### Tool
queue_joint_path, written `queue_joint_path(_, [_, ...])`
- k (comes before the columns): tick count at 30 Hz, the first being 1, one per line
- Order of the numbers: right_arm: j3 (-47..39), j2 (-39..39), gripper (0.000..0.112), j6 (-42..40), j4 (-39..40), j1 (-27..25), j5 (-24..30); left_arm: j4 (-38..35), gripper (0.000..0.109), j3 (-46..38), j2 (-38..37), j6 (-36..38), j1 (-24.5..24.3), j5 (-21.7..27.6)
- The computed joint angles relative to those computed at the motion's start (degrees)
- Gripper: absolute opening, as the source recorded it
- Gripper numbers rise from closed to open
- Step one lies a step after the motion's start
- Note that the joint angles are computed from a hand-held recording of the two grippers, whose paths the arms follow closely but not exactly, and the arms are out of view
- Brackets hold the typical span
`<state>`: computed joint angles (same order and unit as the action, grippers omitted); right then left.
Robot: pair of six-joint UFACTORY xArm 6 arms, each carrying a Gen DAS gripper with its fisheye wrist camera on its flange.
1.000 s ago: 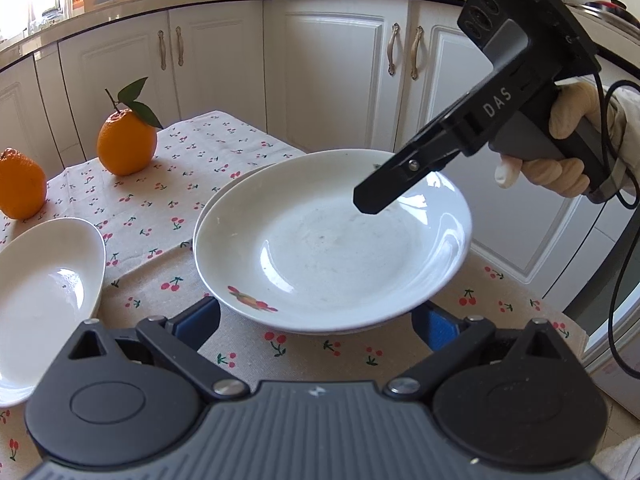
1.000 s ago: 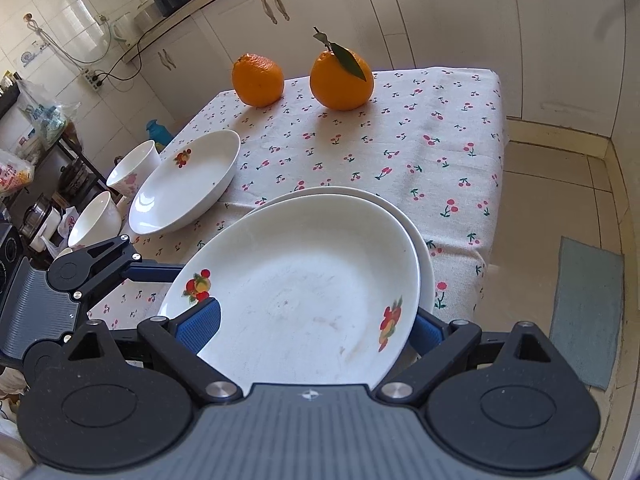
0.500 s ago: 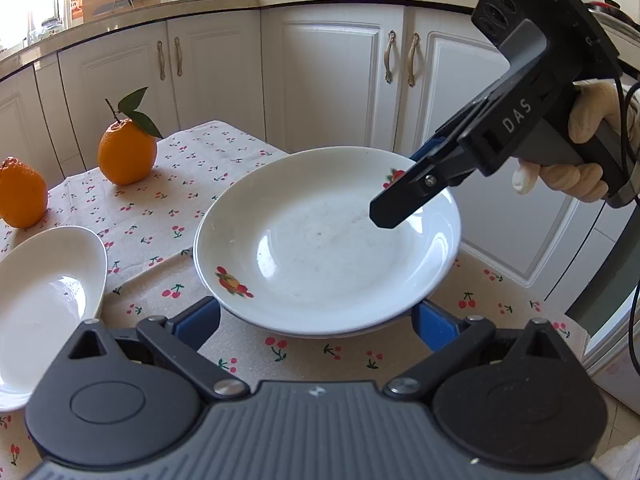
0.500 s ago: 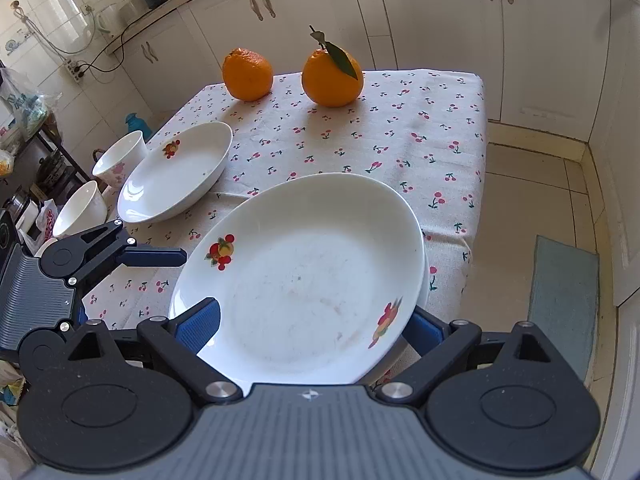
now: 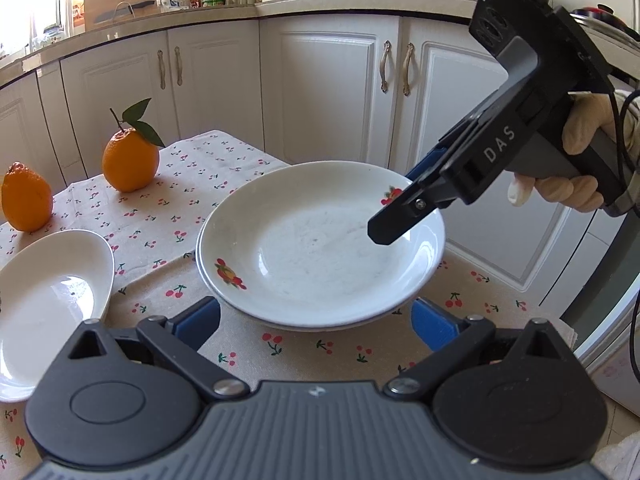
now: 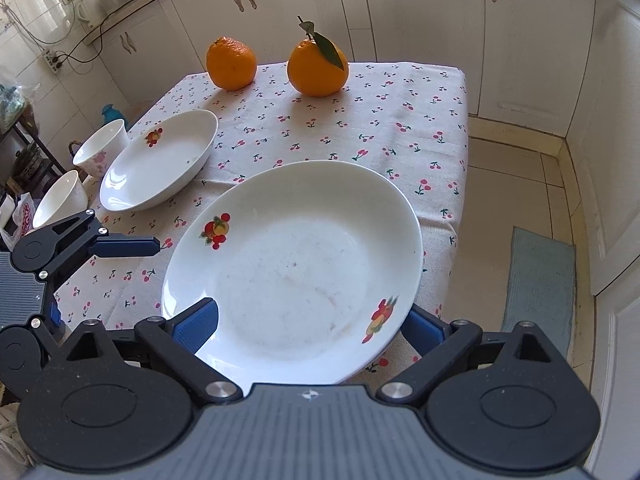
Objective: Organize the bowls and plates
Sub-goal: 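Open the right gripper and withdraw it from the stacked plates, then move the right gripper toward the next white plate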
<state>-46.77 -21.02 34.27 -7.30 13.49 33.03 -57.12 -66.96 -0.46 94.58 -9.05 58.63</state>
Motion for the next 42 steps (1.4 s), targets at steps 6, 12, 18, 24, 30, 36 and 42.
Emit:
queue_joint_path(6, [2.27, -2.24, 0.103, 5.12, -4.1, 1.04, -0.95, -0.59, 0.101, 1.28, -1.36, 0.64, 1.26, 0.32])
queue_joint_path(12, [2.9, -4.97, 0.103, 21.03, -20.35, 5.65, 0.38, -1.14, 0.101, 2.86, -3.13, -0.45, 2.78, -1.77])
queue_joint_path(18, [2.35, -4.56, 0.103, 38.77, -37.24, 11.57, 2.07, -1.29, 0.102, 3.44, -3.61, -3.25, 4.12, -6.86])
queue_joint_path(24, [-0.34, -0.92, 0.103, 40.1, -38.63, 12.59, -1.33, -0.14, 0.102, 3.19, -1.8, -8.91, 3.64, -16.71])
queue_joint_path(30, [-5.53, 3.74, 0.103, 32.6, -32.61, 12.83, -1.28, 3.33, 0.102, 1.63, 2.3, -16.81, 1.99, -26.98])
queue_joint_path(36, [-8.79, 7.23, 0.103, 26.79, -31.34, 12.46, -1.78, 8.0, 0.102, -0.7, 6.42, -25.05, 0.65, -31.59])
queue_joint_path(42, [-10.63, 9.58, 0.103, 24.75, -31.78, 10.73, -4.27, 8.73, 0.102, -1.74, 8.35, -27.11, -0.13, -33.36])
